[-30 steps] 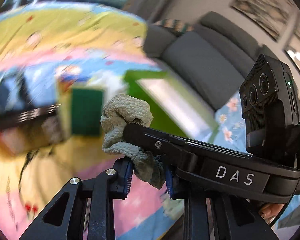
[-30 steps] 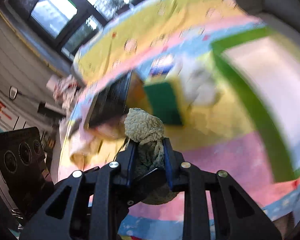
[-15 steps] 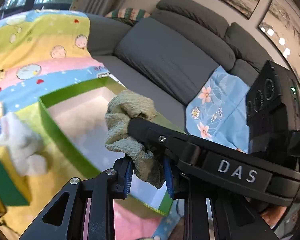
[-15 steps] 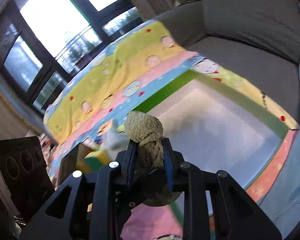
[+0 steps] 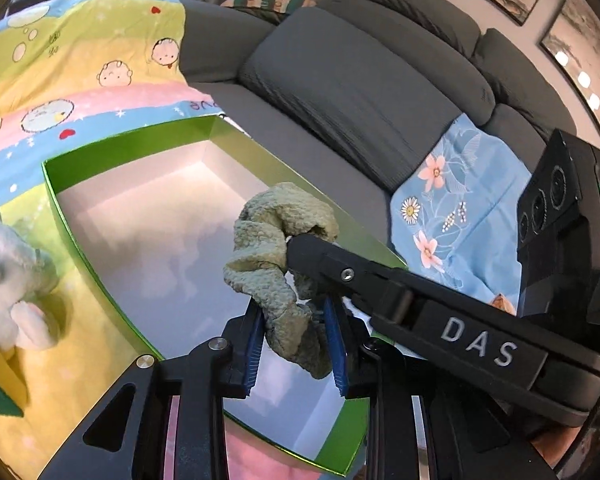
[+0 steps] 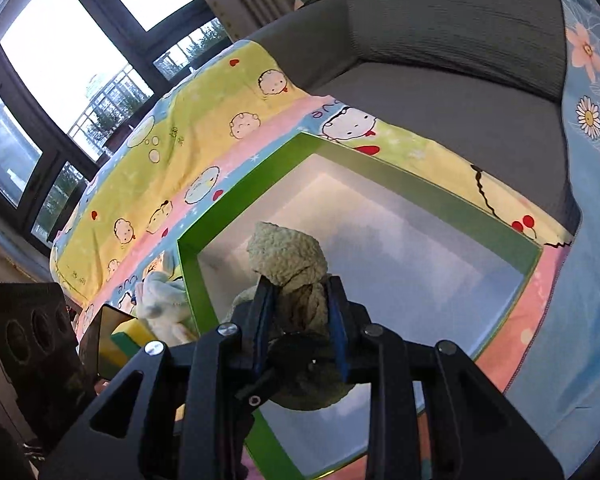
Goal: Organize soft objects
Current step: 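Open the right gripper to drop the green cloth into the box, then move the right tool to the green-and-yellow sponge and grasp it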
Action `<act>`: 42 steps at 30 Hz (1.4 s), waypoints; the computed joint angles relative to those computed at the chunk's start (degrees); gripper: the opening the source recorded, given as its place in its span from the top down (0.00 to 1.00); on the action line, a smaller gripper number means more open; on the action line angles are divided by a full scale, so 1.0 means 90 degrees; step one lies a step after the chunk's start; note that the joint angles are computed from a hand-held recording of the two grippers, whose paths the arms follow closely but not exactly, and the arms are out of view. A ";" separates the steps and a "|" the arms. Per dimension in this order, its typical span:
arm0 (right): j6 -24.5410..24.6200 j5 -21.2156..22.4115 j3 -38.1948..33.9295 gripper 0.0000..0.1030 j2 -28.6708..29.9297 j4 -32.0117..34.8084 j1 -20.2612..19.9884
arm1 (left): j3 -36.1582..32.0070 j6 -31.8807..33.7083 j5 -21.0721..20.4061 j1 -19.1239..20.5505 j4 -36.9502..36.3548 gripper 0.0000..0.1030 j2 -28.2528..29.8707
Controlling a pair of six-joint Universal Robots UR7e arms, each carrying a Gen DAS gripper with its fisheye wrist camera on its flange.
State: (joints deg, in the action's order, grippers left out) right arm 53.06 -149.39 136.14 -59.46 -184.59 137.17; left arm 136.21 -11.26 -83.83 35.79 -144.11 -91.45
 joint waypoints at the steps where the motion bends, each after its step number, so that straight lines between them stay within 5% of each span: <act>1: 0.0067 -0.0050 0.0007 0.68 -0.0011 0.0027 0.0031 | -0.0016 -0.0030 0.0032 -0.0013 0.0068 0.61 -0.0015; 5: 0.0177 -0.0154 0.0085 0.46 -0.0039 -0.0126 0.0075 | 0.0034 -0.0069 0.0184 -0.0110 0.0131 0.30 -0.0181; 9: 0.0334 -0.0350 0.0027 0.23 -0.0087 0.0190 0.0270 | 0.0048 -0.0190 0.0416 -0.0218 0.0437 0.19 -0.0534; 13: 0.0427 -0.0638 -0.0131 0.15 -0.0051 0.0554 0.0553 | 0.0002 -0.0300 0.0479 -0.0259 0.0785 0.17 -0.0878; 22: 0.0570 -0.0456 -0.0520 0.12 0.0029 0.1310 0.0908 | -0.0004 -0.0682 0.1235 -0.0438 0.2234 0.17 -0.2603; 31: -0.0801 0.0695 -0.1143 0.11 0.0737 0.0409 0.0761 | -0.0308 -0.2538 0.3402 -0.0901 0.5293 0.17 -0.4554; 36: -0.1722 0.1904 -0.1762 0.12 0.1303 0.0069 0.0303 | -0.0438 -0.3248 0.3633 -0.0738 0.6263 0.17 -0.5170; 38: -0.1938 0.2258 -0.2152 0.17 0.1529 0.0457 0.0061 | -0.0492 -0.3433 0.3631 -0.0669 0.6577 0.17 -0.5390; 42: -0.2016 0.2207 -0.2815 0.34 0.2012 0.1246 -0.0210 | -0.0590 -0.3761 0.3734 -0.0609 0.7130 0.17 -0.5780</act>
